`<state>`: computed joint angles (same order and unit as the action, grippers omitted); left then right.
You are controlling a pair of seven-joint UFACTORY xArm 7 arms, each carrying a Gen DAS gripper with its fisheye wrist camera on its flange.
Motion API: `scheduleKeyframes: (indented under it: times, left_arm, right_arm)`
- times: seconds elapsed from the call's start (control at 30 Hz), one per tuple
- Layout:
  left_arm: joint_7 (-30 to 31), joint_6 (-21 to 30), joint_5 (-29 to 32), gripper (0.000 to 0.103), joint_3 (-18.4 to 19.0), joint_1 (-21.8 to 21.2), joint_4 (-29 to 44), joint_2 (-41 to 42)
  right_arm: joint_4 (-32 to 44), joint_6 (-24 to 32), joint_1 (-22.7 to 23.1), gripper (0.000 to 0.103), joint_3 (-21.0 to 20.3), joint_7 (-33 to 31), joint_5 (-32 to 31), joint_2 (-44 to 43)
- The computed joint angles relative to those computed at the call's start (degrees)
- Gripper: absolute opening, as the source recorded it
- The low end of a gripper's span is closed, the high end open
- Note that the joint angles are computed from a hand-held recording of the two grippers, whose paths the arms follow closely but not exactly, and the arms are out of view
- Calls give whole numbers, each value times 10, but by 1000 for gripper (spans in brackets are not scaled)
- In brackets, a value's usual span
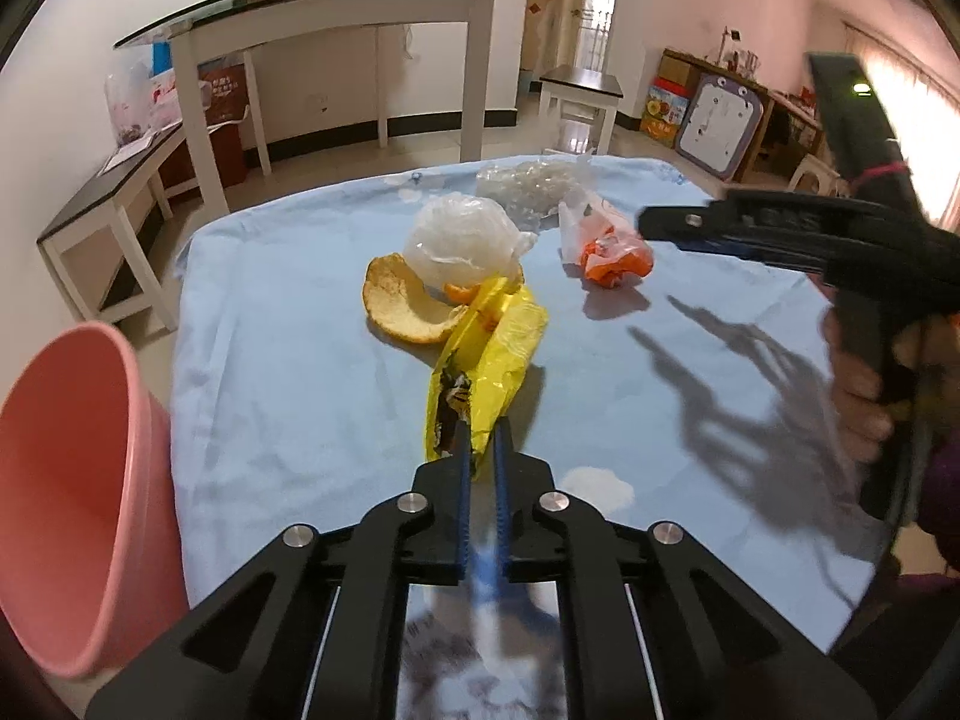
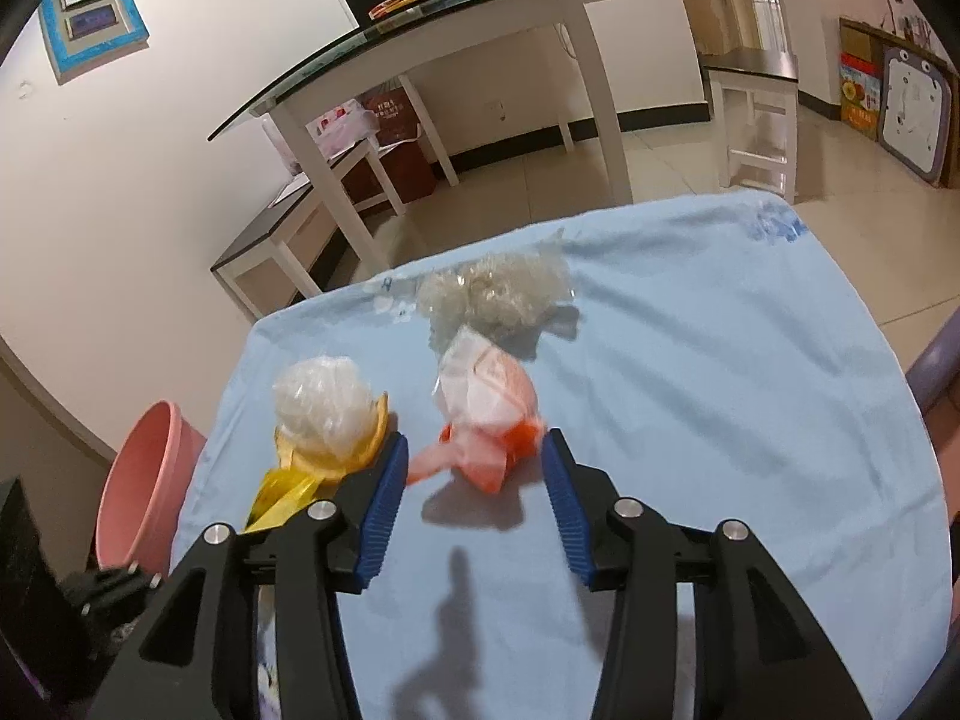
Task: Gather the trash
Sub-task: 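Grasp the yellow bag with the left gripper while the right grasps the white-orange plastic bag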
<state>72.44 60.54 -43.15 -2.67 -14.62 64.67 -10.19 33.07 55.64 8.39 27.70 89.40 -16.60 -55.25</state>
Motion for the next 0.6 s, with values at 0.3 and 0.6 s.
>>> scheduleKeyframes:
  times: [0.3,0.6]
  left_arm:
    - [-44,32,-18,5,18,14,-6,-25]
    - [-85,36,-23,5,25,22,-16,-40]
  right_arm:
    - [-6,-25,-9,47,-25,-26,-7,44]
    - [-7,-8,11,31,-24,-33,5,32]
